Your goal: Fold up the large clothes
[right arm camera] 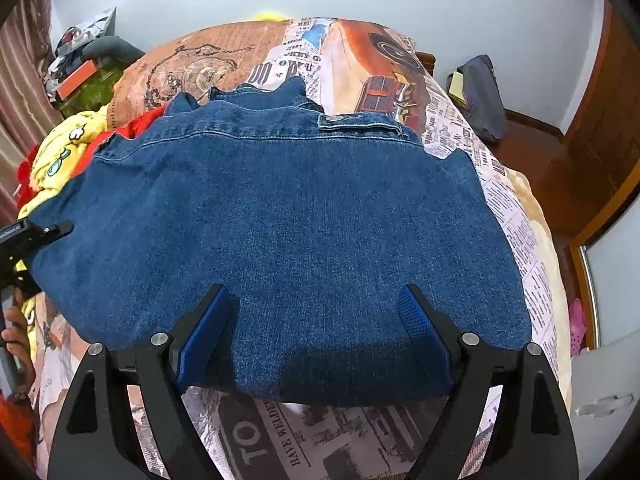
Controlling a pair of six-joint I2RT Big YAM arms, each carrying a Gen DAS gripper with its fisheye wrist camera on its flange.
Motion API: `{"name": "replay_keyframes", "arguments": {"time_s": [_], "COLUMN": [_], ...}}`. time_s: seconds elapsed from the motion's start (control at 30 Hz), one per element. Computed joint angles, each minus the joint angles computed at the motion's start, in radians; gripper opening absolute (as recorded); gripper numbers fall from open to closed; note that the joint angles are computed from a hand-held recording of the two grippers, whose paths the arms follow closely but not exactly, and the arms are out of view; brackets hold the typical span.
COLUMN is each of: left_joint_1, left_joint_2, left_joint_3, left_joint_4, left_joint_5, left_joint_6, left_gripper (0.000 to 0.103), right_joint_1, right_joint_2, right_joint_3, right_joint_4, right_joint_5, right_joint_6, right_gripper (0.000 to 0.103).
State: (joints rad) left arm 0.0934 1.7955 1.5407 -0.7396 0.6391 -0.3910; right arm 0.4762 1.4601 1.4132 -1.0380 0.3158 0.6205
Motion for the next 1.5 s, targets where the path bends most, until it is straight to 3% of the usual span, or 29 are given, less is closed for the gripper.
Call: {"name": "replay_keyframes", "arguments": {"time_s": [0.2,0.33,0.47,0.7,0.8,0.9,1.07,1.23,1.4,1.5], "left_joint_1": [-0.006,-0.016,-0.019,0.001,0.025,0.045,0.058,-0.007,-0.126,-0.21], "left_joint_2": [-0.059,-0.131,-0.151,-0.142,-0.118,-0.099,-0.1,-0.13,-0.135,-0.108], "left_joint_3": [0.056,0.083,0.129,0.1,0.078,0.059,0.05,0.079,0.145,0.209], "left_joint_4": [0.033,0.122,0.166,0.106,0.087,0.07,0.076,0.078,0.072,0.031], "left_joint_5": [0.06,0.107,0.121,0.028,0.005,0.001,0.037,0.021,-0.013,-0.006], "left_joint_6": [0.021,0.058,0.064,0.143,0.13,0.117,0.06,0.075,0.099,0.108], "left_gripper": [0.031,0.029,0.029,0.029,0.029,0.029,0.029,0.029,0.027,0.025], "right_joint_1": [0.007,0.031,0.056,0.1,0.113,0.123,0.103,0.091,0.068,0.041], "right_joint_2": [0.01,0.032,0.082,0.225,0.274,0.297,0.291,0.245,0.121,0.034], "right_joint_3": [0.045,0.11,0.186,0.306,0.328,0.327,0.324,0.291,0.168,0.085], "right_joint_4": [-0.026,-0.022,-0.005,-0.022,-0.047,-0.052,-0.056,-0.047,0.003,0.009], "right_joint_5": [-0.044,-0.036,-0.043,-0.107,-0.142,-0.128,-0.175,-0.208,-0.158,-0.112], "right_joint_6": [-0.023,-0.049,-0.077,-0.133,-0.16,-0.183,-0.197,-0.169,-0.133,-0.083], "right_gripper": [0.084,0.084,0.084,0.084,0.084,0.086,0.086,0.085,0.085,0.085]}}
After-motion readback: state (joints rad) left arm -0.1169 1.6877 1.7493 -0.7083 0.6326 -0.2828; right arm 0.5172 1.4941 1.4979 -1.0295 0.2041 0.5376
